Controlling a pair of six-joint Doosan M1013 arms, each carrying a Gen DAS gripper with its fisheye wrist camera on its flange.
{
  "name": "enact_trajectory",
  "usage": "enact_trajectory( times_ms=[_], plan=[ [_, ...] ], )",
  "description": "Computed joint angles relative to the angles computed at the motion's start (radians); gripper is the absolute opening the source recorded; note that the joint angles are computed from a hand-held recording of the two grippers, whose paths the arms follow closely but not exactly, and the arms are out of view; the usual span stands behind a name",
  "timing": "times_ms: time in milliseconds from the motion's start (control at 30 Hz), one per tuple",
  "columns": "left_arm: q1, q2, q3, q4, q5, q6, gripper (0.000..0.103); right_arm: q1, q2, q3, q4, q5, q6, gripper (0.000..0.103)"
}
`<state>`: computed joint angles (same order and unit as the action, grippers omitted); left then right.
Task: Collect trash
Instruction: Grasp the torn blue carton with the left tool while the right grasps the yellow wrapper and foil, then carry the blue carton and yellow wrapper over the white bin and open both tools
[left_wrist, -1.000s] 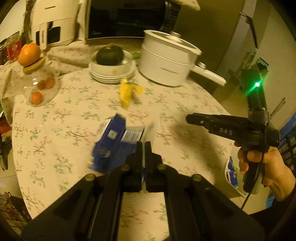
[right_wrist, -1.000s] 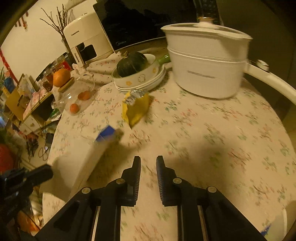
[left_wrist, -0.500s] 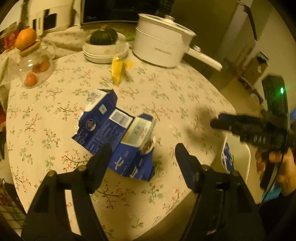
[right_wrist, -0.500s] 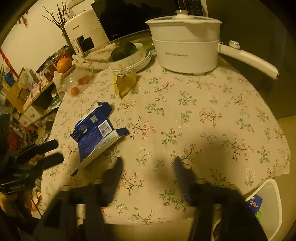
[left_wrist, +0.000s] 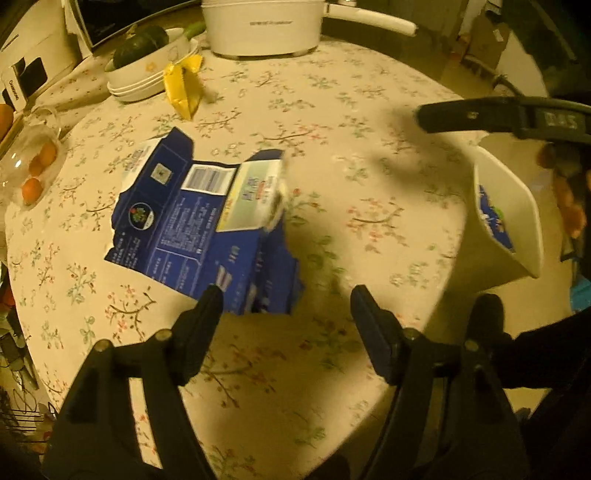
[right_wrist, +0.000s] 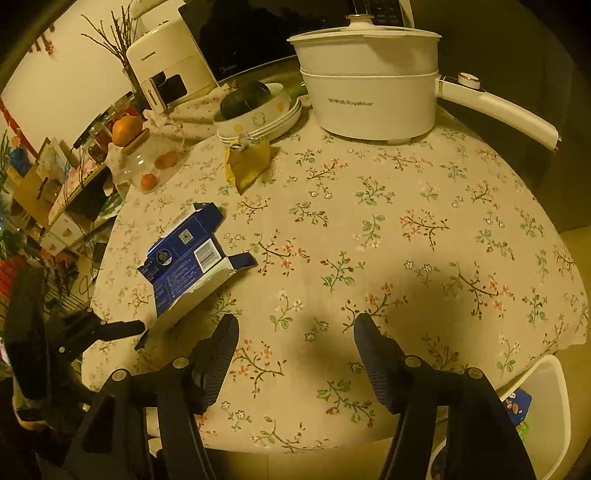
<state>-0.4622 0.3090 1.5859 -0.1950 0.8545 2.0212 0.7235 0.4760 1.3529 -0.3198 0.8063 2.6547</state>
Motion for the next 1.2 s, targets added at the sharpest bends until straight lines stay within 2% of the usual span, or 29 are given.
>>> enact_trajectory(
  times_ms=[33, 67, 100, 133, 267, 433, 667, 1000, 1067, 1133, 1167, 1200],
  plan=[
    [0.001, 0.007, -0.004, 0.005, -0.002, -0.002, 0.045, 0.0, 0.002, -0.003, -0.001, 0.001, 0.001, 0.067],
    [0.004, 0.013, -0.009, 0.004, 0.005, -0.001, 0.019, 0.0, 0.004, -0.005, -0.002, 0.001, 0.003, 0.068],
    [0.01, 0.023, -0.018, -0.007, 0.019, -0.001, 0.009, 0.0, 0.006, -0.007, -0.004, 0.002, 0.005, 0.069],
    [0.015, 0.027, -0.023, -0.021, 0.021, 0.002, 0.005, 0.0, 0.01, -0.012, -0.01, 0.002, 0.011, 0.071],
    [0.043, 0.01, -0.027, -0.104, -0.015, 0.021, 0.003, -0.001, 0.028, -0.038, -0.032, 0.008, 0.026, 0.075],
    [0.101, -0.022, -0.033, -0.242, -0.079, 0.02, 0.002, -0.01, 0.08, -0.111, -0.065, 0.031, 0.045, 0.083],
    [0.173, -0.044, -0.033, -0.346, -0.172, -0.079, 0.001, -0.027, 0.205, -0.302, -0.093, 0.059, 0.048, 0.084],
    [0.2, -0.034, -0.035, -0.414, -0.194, -0.083, 0.001, -0.047, 0.395, -0.596, -0.107, 0.155, 0.0, 0.083],
    [0.204, -0.035, -0.033, -0.424, -0.195, -0.08, 0.001, -0.051, 0.416, -0.626, -0.114, 0.171, -0.002, 0.075],
    [0.207, -0.033, -0.034, -0.428, -0.195, -0.083, 0.001, -0.056, 0.426, -0.639, -0.102, 0.174, -0.012, 0.055],
    [0.208, -0.031, -0.035, -0.429, -0.193, -0.085, 0.001, -0.059, 0.425, -0.634, -0.09, 0.164, -0.018, 0.049],
    [0.208, -0.029, -0.036, -0.429, -0.192, -0.088, 0.001, -0.062, 0.425, -0.632, -0.081, 0.163, -0.029, 0.035]
  ],
)
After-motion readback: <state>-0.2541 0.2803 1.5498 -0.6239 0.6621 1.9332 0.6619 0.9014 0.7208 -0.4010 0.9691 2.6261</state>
